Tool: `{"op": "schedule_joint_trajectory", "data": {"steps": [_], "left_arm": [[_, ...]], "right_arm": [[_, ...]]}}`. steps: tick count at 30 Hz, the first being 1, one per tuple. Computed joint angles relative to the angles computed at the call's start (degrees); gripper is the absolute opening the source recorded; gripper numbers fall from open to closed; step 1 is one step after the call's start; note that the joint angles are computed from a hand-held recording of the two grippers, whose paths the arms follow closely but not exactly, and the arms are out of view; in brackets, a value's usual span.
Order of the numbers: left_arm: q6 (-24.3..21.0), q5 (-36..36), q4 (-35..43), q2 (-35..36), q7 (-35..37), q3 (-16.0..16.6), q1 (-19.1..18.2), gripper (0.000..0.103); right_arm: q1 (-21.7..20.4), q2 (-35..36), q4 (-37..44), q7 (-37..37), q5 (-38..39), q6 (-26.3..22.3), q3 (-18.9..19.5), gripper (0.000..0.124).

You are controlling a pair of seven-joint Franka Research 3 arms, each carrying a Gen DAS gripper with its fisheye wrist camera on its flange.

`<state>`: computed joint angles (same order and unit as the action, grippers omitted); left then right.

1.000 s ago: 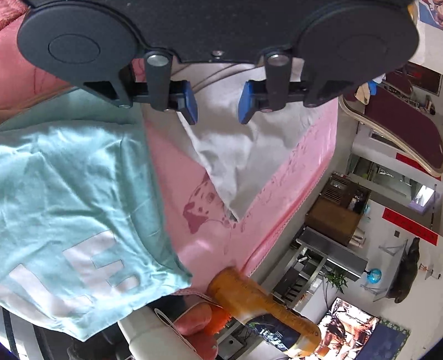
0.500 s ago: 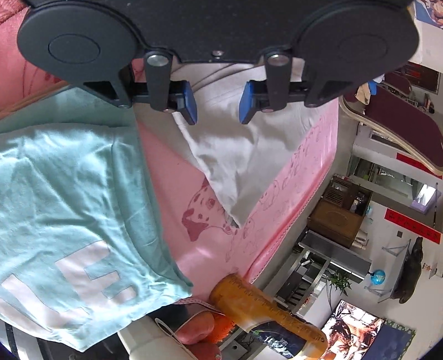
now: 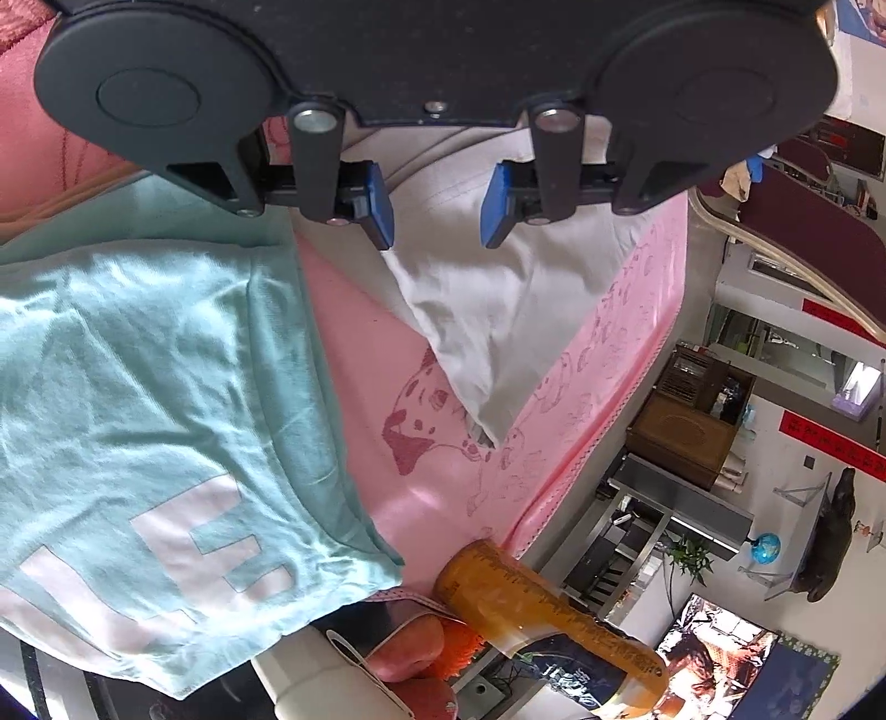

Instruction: Fold clothes

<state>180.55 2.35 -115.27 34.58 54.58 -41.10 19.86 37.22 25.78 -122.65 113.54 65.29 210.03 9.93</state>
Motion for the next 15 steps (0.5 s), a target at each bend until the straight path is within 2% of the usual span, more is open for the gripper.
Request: {"op": "schedule_joint_trajectory", "data": {"steps": [3,5,7,9,12,15], "left_arm": [[-0.21,-0.34,0.33,-0.10,-0.64,0.61,-0.49,0.042],[-0.41,-0.57,0.47,-0.42,-1.23,1.67,-1.45,0.035],[-0.66,-0.65,0.53,-0.94,-1.68,3.19,-2.80,0.020],[-1.19,-0.83,0.44,-1.69,-2.15,4.85,-4.23,0.013],[-1.24,-1.51,0.54,-1.63,-2.03,5.12,-4.58,0.011],[-1.63,-1.32,0.74,-2.27,-1.86,6.94,-6.40,0.011]], "right_arm": [[0.38,0.19,0.37,-0.57,2.07,0.22,-0.24,0.034],[-0.04,0.52,0.65,0.17,2.72,0.22,0.00,0.034],[-0.39,0.95,1.05,0.97,3.25,-0.04,0.20,0.034],[-0.56,1.40,1.56,1.55,3.91,-0.40,0.28,0.034],[0.21,2.03,3.32,-1.19,7.54,-1.59,-0.44,0.033],[0.60,3.19,7.20,-10.36,15.96,-2.54,-0.56,0.033]]}}
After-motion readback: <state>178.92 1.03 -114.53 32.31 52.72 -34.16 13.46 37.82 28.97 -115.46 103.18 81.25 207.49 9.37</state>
